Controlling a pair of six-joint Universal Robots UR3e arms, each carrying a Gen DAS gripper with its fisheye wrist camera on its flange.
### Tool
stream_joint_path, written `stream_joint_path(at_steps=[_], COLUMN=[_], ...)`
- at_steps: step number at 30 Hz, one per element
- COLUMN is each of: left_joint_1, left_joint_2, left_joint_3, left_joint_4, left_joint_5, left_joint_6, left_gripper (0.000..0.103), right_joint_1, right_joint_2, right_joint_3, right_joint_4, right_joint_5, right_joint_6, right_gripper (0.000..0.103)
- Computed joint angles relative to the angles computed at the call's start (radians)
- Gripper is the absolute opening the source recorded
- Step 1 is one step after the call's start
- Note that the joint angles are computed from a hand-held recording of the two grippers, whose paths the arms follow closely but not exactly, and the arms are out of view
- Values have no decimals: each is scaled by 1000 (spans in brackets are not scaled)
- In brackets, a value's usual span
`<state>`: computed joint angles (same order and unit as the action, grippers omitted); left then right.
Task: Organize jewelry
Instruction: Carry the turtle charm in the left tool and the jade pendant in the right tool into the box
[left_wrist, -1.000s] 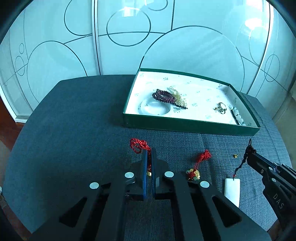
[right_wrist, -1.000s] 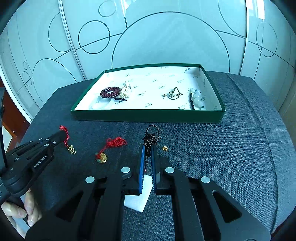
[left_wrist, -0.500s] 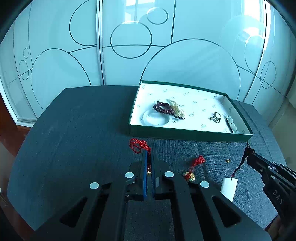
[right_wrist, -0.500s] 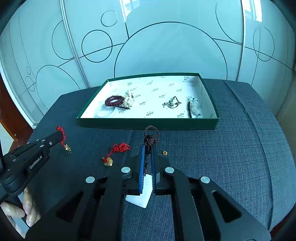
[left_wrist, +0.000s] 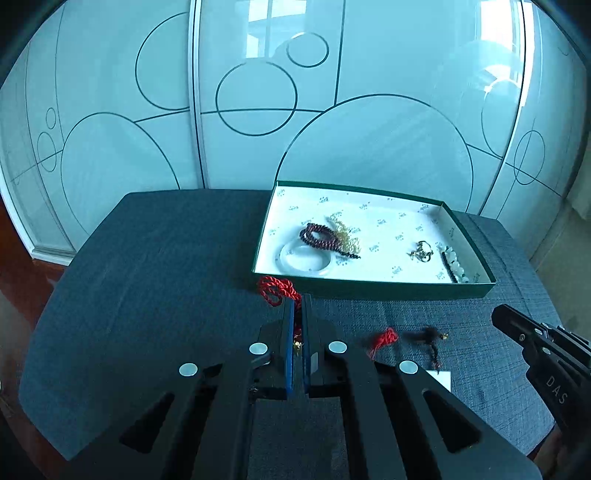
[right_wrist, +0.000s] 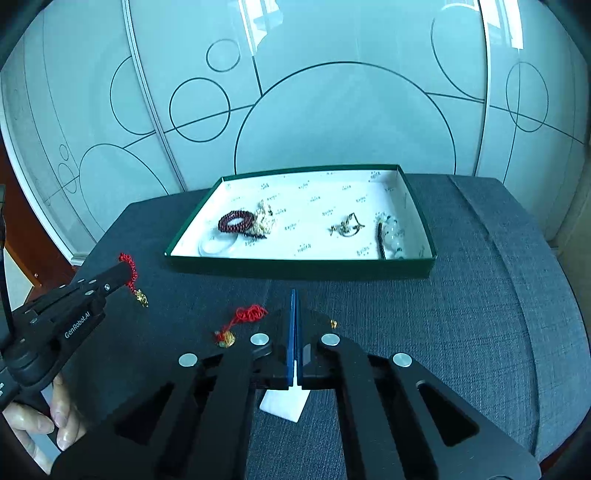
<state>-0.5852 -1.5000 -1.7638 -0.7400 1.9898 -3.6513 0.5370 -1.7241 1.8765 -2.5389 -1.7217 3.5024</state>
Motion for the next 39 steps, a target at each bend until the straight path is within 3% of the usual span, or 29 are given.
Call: stream_joint_path(at_steps=[9,17,19,20,21,28,30,39], left_joint_1=[11,32,39,43,48,61,64,59], left_joint_2=[-10,1,3,3,5,3,2,-9], left_joint_3=[-21,-62,-70,-73,-76,-86,-87,-74], left_joint_4=[9,27,34,37,39,46,47,52], left_joint_5=[-17,-32,-36,-40,-45,-60,-64,-61], left_joint_6=[-1,0,5,7,10,17,19,21], left_gripper=[3,3,3,3,3,3,3,3], right_joint_1=[-37,-47,-45,-42,-37,-33,-29,-39], right_joint_2=[15,132,159,173,187,258,266,152], right_joint_3=[32,22,14,8,2,-30,-22,55], right_joint_4=[5,-34,-46,-51,-57,-56,-65,-111], right_joint_5=[72,101,103,102,98,88,69,59], right_joint_6=[0,-6,-9,-9,-9,-12,-15,-8], right_gripper=[0,4,12,25,29,27,9,7])
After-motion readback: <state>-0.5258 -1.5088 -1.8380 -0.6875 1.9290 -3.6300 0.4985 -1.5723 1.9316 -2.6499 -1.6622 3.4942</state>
